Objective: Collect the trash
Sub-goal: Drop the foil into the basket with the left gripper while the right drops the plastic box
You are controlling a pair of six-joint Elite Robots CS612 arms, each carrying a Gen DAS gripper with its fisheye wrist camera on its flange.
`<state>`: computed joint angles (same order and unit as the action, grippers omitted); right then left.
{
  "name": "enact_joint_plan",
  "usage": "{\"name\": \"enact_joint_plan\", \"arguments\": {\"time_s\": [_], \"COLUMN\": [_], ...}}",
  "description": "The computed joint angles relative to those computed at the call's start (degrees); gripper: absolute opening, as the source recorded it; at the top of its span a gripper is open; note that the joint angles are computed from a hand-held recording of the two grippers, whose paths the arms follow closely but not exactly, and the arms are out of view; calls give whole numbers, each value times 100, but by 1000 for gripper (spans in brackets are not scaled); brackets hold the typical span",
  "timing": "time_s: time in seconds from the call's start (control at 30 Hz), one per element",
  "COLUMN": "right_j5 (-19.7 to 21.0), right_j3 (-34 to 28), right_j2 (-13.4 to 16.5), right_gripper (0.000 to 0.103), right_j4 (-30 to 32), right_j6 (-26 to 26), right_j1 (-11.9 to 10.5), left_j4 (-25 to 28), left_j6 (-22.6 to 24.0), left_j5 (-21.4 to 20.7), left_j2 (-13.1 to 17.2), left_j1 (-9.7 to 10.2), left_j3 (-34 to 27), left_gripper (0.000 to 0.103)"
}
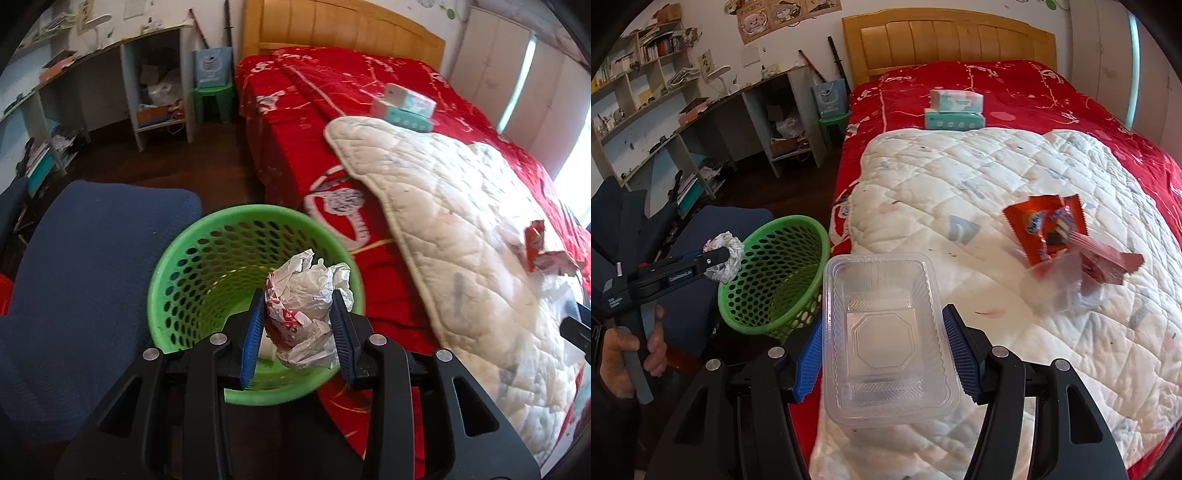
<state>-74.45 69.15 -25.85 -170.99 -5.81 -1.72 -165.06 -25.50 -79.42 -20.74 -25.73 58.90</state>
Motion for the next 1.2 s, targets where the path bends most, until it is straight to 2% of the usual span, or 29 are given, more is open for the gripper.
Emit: {"name": "enact_joint_plan", "arguments": {"time_s": [0.07, 0.13, 0.17, 0.2, 0.43, 0.77, 1.2], "right_j5": [17, 44, 53, 55, 152, 291, 414], "right_j3": [-65, -135, -166, -184, -435, -987, -2303], "right_j2": [27, 56, 69, 78, 187, 437, 1103], "right_gripper": [59, 59, 59, 59, 59, 59, 59], "right_j4": [47, 105, 126, 138, 356, 814, 1812], "right_j6": [-10, -22, -31, -39, -132, -370, -449], "right_j1": [34, 57, 72, 84, 182, 374, 712], "left_j4": [29, 86, 149, 136, -105, -689, -1065], "left_j6": [-47, -96, -171, -222, -452, -747, -1162], "left_j5": [-6, -44, -81, -66, -96, 246, 471], "left_j2": [21, 38, 44, 49, -47, -412, -631], "left_j1": [33, 63, 87, 94, 157, 172, 266], "left_j3": [-20, -48, -60, -59, 189, 898, 1367], "left_gripper": [38, 45, 61, 67, 67, 67, 67]}}
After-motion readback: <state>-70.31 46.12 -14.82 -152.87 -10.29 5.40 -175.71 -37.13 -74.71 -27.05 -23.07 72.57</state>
